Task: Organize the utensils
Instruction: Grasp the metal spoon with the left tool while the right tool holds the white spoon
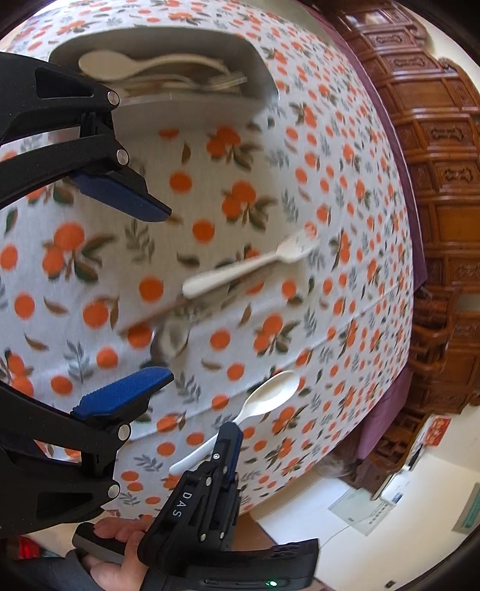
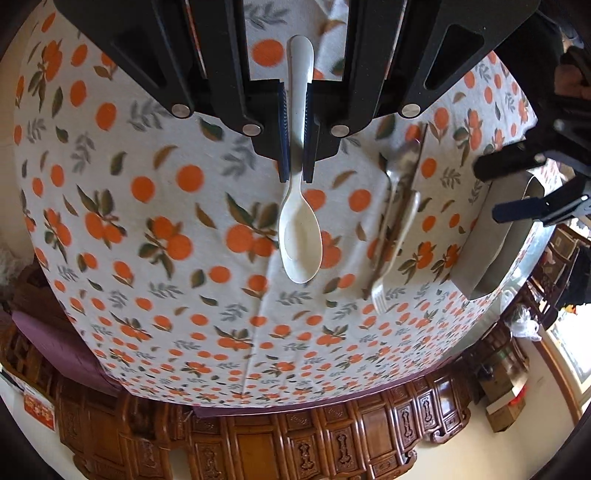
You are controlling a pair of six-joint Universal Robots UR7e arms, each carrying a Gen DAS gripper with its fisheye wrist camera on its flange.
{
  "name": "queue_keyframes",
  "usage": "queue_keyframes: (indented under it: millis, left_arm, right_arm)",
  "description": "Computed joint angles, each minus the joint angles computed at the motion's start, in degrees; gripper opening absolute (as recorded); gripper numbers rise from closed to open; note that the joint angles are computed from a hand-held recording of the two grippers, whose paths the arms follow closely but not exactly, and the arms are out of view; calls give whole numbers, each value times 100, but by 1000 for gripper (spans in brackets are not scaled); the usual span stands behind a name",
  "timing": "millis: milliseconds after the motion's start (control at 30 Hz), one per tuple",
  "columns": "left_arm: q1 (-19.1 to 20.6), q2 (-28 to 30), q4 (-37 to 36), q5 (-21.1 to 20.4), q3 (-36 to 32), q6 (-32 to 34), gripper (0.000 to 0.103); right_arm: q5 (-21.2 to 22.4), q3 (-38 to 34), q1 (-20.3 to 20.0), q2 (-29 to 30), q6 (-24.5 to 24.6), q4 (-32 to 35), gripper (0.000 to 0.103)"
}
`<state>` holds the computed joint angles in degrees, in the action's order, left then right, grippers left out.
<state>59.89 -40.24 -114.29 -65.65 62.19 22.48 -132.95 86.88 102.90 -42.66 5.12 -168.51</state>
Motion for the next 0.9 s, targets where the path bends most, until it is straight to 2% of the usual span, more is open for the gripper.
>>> queue_keyframes:
  millis: [200, 333, 533, 567, 600, 700, 900]
  left_arm:
    - [-139, 37, -235, 132, 434, 150, 59]
    - [-200, 111, -417, 397, 627, 315, 51]
    - [-231, 207, -735, 830, 773, 558, 28]
    - [-219, 215, -717, 823, 742, 560, 24]
    - [-203, 214, -702, 773, 707, 556, 13]
    - [-162, 188, -600, 572, 581, 505, 2]
    - [-95, 77, -452, 253, 405, 467, 0]
  right_arm:
    - [50, 405, -50, -228, 86, -277, 8]
    - [72, 558, -65, -311, 116, -379, 8]
    - [102, 647, -56, -360, 117, -452, 8]
    - [101, 647, -50, -359, 113, -452, 8]
    - [95, 643, -43, -354, 113, -446, 8]
    - [79, 617, -21, -331, 123, -417, 8]
    - [87, 479, 39, -220, 105, -370, 8]
